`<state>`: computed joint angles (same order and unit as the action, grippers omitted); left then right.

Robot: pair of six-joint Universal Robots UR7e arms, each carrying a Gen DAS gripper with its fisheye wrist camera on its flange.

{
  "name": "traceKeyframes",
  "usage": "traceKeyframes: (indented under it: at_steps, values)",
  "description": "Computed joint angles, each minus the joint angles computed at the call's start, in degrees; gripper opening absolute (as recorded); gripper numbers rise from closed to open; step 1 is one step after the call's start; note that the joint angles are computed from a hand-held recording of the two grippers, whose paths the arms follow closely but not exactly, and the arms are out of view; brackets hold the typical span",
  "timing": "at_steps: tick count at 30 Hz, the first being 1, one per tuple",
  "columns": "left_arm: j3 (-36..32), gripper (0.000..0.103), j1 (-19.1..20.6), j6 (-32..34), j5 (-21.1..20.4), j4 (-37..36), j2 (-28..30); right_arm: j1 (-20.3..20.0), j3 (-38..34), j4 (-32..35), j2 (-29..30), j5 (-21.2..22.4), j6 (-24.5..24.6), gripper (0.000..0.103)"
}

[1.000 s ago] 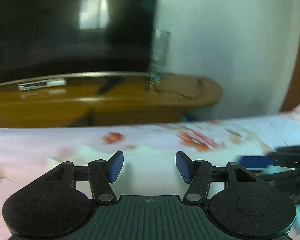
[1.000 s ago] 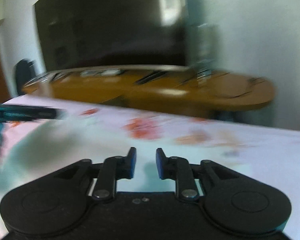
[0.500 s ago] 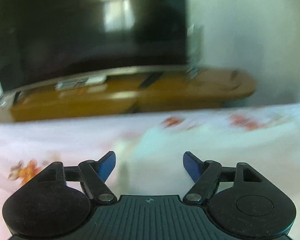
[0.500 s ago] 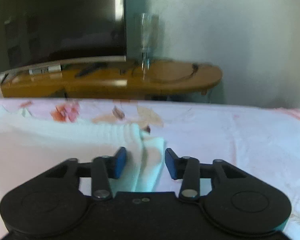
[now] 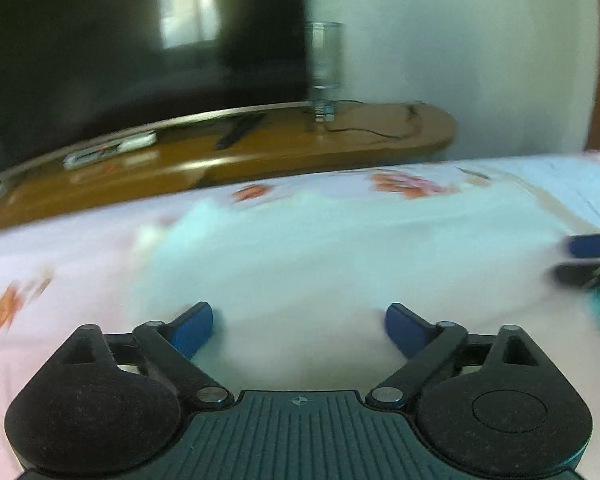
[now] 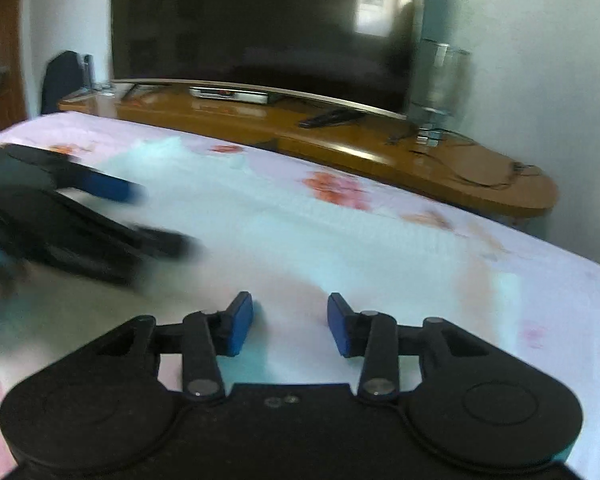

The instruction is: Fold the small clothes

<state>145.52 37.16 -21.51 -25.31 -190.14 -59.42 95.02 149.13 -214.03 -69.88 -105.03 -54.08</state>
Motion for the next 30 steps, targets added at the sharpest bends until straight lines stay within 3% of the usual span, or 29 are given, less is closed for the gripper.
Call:
traceKeyframes:
  at_steps: [3,4,5,7,8,9,11,14,17,20,22,23,25,30]
  values:
    - [3.8,0.097,0.0,-2.8,1.1,-1.0,-3.0,-6.5,1.5,1.6,-7.7,2.8,3.5,0.038]
    - [3.3,0.097,0.4,-2.5,1.0,-0.7,-2.9,-7.7,1.3,2.1,-8.9,2.9,4.7,0.042]
    - [2.7,0.097,0.4,-3.3,1.6,1.6,-2.9,-7.8,0.7,2.8,-8.7,1.7,6.4,0.053]
    - [1.8,0.097,-0.9,-9.6,3.2,11.7,-5.1,-8.4,-0.1,6.9,-10.7,2.4,11.4,0.054]
    - [2.1,0.097,-2.8,-12.6,4.4,15.2,-6.0,-7.6,0.0,5.9,-10.6,1.6,12.6,0.053]
    - [3.2,0.097,-4.8,-14.1,5.4,16.3,-6.8,-6.9,0.9,2.5,-10.0,1.3,12.3,0.042]
    - [4.2,0.097,-7.5,-14.7,4.9,15.3,-6.6,-6.1,3.6,-1.9,-10.5,4.2,10.1,0.039]
    - [3.3,0.097,-8.4,-13.5,2.6,12.5,-3.8,-5.1,6.3,-0.8,-10.5,8.9,6.0,0.035]
    - [1.3,0.097,-7.9,-15.3,0.7,14.3,-1.5,-1.4,6.2,-0.2,-5.3,7.5,6.8,0.031]
    - [0.8,0.098,-7.3,-18.4,-0.2,15.5,0.1,1.1,5.5,-6.8,2.7,4.4,5.3,0.032]
    - [1.5,0.1,-7.1,-17.8,-0.4,13.3,0.8,1.5,5.1,-8.8,5.7,1.7,5.4,0.032]
    - [1.6,0.1,-7.2,-18.0,-1.1,15.0,-0.4,0.6,5.8,-11.9,7.0,2.4,3.3,0.032]
    - [2.2,0.1,-7.7,-18.5,-1.4,19.4,-3.3,0.8,6.4,-12.7,6.4,1.3,2.0,0.032]
    - [4.3,0.1,-10.4,-25.8,0.5,25.5,-7.3,1.3,7.7,-7.3,0.2,1.7,5.4,0.033]
